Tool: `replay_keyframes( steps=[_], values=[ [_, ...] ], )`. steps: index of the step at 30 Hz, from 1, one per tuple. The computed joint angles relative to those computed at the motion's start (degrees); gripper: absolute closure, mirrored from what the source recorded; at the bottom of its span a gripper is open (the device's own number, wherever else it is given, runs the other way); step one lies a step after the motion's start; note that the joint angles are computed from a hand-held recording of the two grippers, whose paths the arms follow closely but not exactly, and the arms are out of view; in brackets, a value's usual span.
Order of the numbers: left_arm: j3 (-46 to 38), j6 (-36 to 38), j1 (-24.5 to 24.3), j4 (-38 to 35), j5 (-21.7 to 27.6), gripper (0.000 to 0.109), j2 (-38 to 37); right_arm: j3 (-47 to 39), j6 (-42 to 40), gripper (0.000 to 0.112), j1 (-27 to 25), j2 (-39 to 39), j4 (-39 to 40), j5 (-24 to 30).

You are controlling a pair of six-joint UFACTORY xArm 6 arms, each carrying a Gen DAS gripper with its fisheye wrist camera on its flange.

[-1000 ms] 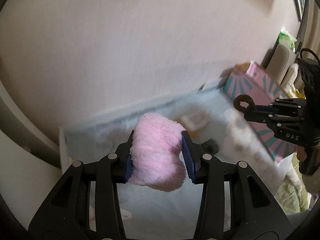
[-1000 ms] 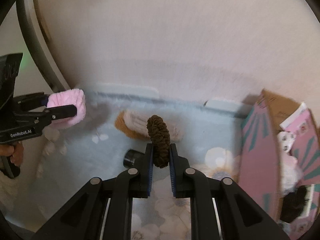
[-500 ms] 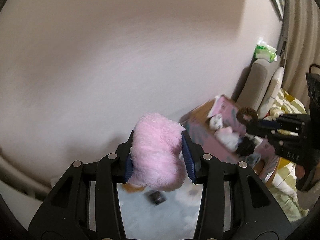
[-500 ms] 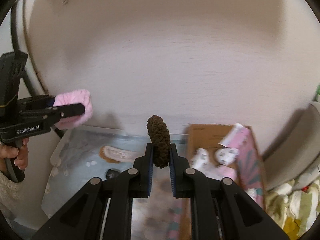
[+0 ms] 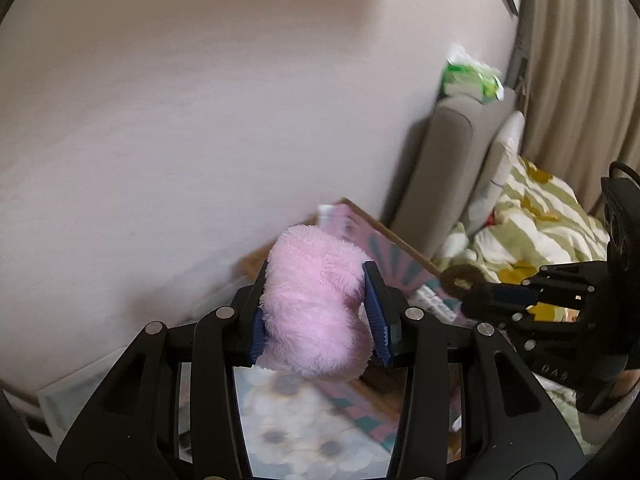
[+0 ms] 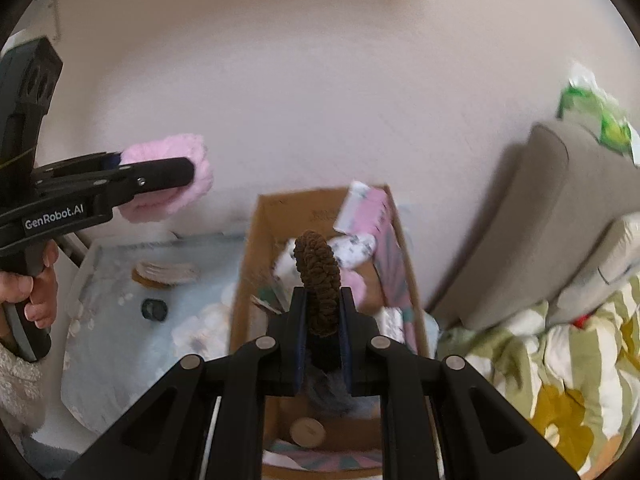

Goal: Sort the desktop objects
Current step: 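Carry the pink pouch and brown hair tie over the cardboard box, then open both tools to drop the items into the box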

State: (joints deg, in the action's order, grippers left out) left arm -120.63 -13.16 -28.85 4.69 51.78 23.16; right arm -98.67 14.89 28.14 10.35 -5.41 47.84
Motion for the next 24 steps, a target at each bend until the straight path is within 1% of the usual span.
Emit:
replay_keyframes(
  steps=[2, 5, 7, 10, 15, 17, 18, 19, 20, 21, 22, 23, 24],
  values=[
    [-4.0, -0.1, -1.2, -0.4, 1.9, 0.07, 3.3, 1.5, -0.4, 0.099, -0.5, -0.7, 0.9, 0.4],
    [-6.6, -0.6, -2.3, -0.4, 3.5, 0.07, 6.0, 2.5, -1.2, 0.099, -0.7, -1.1, 2.4, 0.6],
    [-6.5, -0.6, -2.6, -0.6, 4.4, 0.07, 6.4, 3.2, -2.2, 0.099, -1.2, -1.5, 3.4, 0.7],
    [-8.9, -1.0, -3.3, -0.1, 6.3, 0.07, 8.4, 4.9, -3.0, 0.099, -1.2, -2.2, 4.4, 0.3],
    [-10.7, -1.6, -3.8, 0.5, 7.3, 0.07, 10.1, 6.2, -4.1, 0.099, -1.5, -3.0, 5.5, -0.2],
    [-11.8, -2.6, -3.7, 0.3, 8.2, 0.067, 10.9, 6.5, -4.5, 0.099, -1.8, -3.1, 6.2, -0.2],
    [-12.9, -3.1, -3.5, -0.4, 9.4, 0.056, 11.4, 6.5, -5.3, 0.099, -1.9, -3.1, 7.0, 0.0],
    [-14.2, -3.5, -3.2, -1.2, 10.7, 0.035, 12.1, 6.7, -5.9, 0.098, -2.0, -3.2, 7.6, -0.3],
    [-14.8, -4.8, -2.9, -1.4, 11.7, 0.02, 12.5, 7.4, -7.5, 0.092, -2.0, -3.6, 9.4, -1.2],
    [-13.6, -6.3, -2.7, -1.2, 11.4, 0.006, 11.9, 7.8, -8.2, 0.077, -2.2, -3.6, 10.3, -1.3],
    [-10.1, -7.6, -2.4, -1.4, 9.1, 0.006, 9.9, 7.4, -8.2, 0.066, -2.1, -3.3, 10.3, -0.5],
    [-7.2, -8.0, -1.9, -2.8, 7.1, 0.006, 8.2, 6.9, -7.0, 0.05, -1.9, -3.0, 8.7, 0.6],
    [-5.3, -8.5, -1.5, -4.0, 6.4, 0.006, 7.1, 6.7, -5.9, 0.048, -1.6, -2.9, 7.0, 1.3]
  ],
)
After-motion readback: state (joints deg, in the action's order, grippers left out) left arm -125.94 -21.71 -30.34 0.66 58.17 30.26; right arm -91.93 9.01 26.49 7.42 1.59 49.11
